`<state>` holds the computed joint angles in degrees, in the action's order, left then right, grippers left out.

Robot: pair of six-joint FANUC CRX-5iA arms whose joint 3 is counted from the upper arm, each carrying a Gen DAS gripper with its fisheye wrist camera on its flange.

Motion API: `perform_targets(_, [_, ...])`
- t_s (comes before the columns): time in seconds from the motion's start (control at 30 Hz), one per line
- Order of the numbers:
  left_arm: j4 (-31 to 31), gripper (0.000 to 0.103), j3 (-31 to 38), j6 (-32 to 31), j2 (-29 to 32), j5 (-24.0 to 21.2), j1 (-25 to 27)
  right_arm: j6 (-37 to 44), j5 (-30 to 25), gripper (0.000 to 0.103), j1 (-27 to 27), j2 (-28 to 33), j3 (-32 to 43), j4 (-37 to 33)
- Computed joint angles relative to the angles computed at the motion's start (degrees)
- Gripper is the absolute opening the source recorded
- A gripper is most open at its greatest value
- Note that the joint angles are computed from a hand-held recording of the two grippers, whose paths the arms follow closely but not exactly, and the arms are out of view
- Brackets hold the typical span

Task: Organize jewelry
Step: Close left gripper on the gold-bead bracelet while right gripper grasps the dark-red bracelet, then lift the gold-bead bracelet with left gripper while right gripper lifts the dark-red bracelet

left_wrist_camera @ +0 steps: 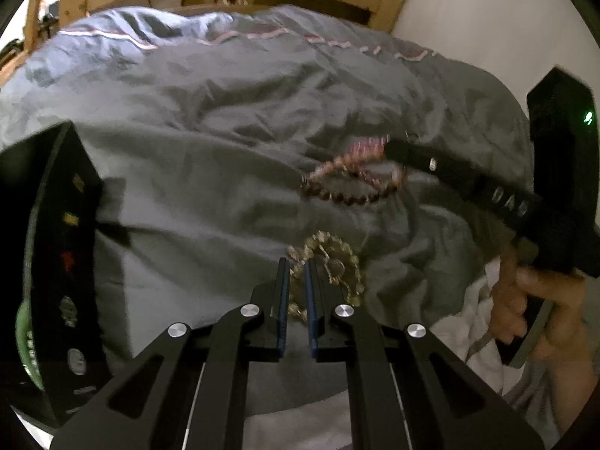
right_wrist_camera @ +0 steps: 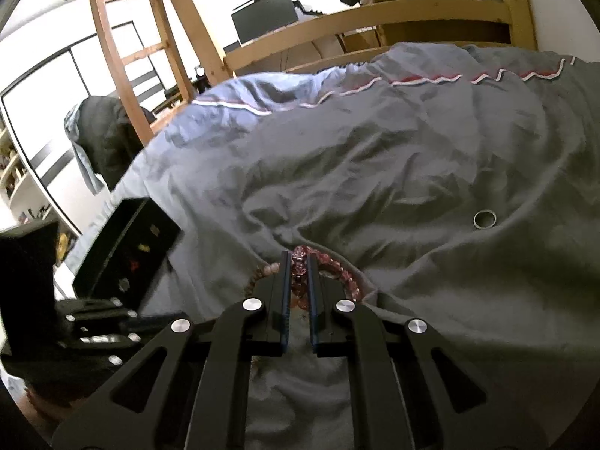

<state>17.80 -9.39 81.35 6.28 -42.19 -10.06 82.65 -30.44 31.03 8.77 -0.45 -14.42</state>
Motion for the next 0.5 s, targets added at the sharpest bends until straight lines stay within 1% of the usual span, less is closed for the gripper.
perform_targets(0.07, [-0.81, 0.01, 0.48, 0.66, 0.59, -0.58, -0.36, -0.34, 0.07, 0.009, 0.4, 0.09, -0.08, 0.79])
perform_targets(0.13, [-1.07, 0.021, 0.82, 0.29, 1.04, -1.01, -0.74, -0.42, -0.35, 0.009, 0.51, 0.35, 0.08, 0.76])
perform_targets(0.17, [-1.57, 0.039, 0.88, 0.6, 1.0, -0.78, -0.97, -0.45, -0.49, 0.009, 0.5, 0.43, 0.12, 0.75])
perform_targets(0.2, [-2.54, 0.051, 0.86, 1.34, 0.77, -0.26, -1.26, -0.57, -0.6, 0.009, 0.48, 0.54, 0.17, 0.75])
perform_targets(0.23, [-3.19, 0.052, 0.81, 1.67, 0.6, 0.17, -1.44, -0.56, -0.72, 0.009, 0.39, 0.57, 0.19, 0.56])
perform_targets(0.27, [-2.45, 0.051, 0.62, 0.91, 0.64, 0.11, -1.31, -0.55, -0.75, 0.009, 0.29, 0.6, 0.2, 0.4])
perform_targets(0.3, [-1.9, 0.049, 0.52, 0.53, 0.78, -0.02, -1.24, -0.59, -0.74, 0.009, 0.2, 0.6, 0.19, 0.26])
perform_targets(0.33, [-2.1, 0.042, 0.82, 0.78, 1.09, -0.45, -1.2, -0.69, -0.67, 0.009, 0.17, 0.57, 0.13, 0.25])
perform_targets(0.37, [-2.88, 0.024, 1.54, 1.55, 1.67, -1.36, -1.24, -0.77, -0.64, 0.009, 0.15, 0.54, 0.06, 0.26])
perform_targets(0.4, [-3.39, 0.014, 2.33, 2.21, 2.47, -2.7, -1.14, -0.99, -0.57, 0.009, 0.18, 0.54, -0.01, 0.43])
perform_targets(0.47, [-5.24, 0.009, 3.32, 3.97, 3.07, -3.71, -1.2, -1.65, -0.33, 0.009, 0.33, 0.53, -0.21, 1.03])
perform_targets(0.5, [-5.64, 0.009, 3.58, 4.16, 3.17, -3.85, -1.22, -1.96, -0.14, 0.009, 0.34, 0.53, -0.31, 1.24])
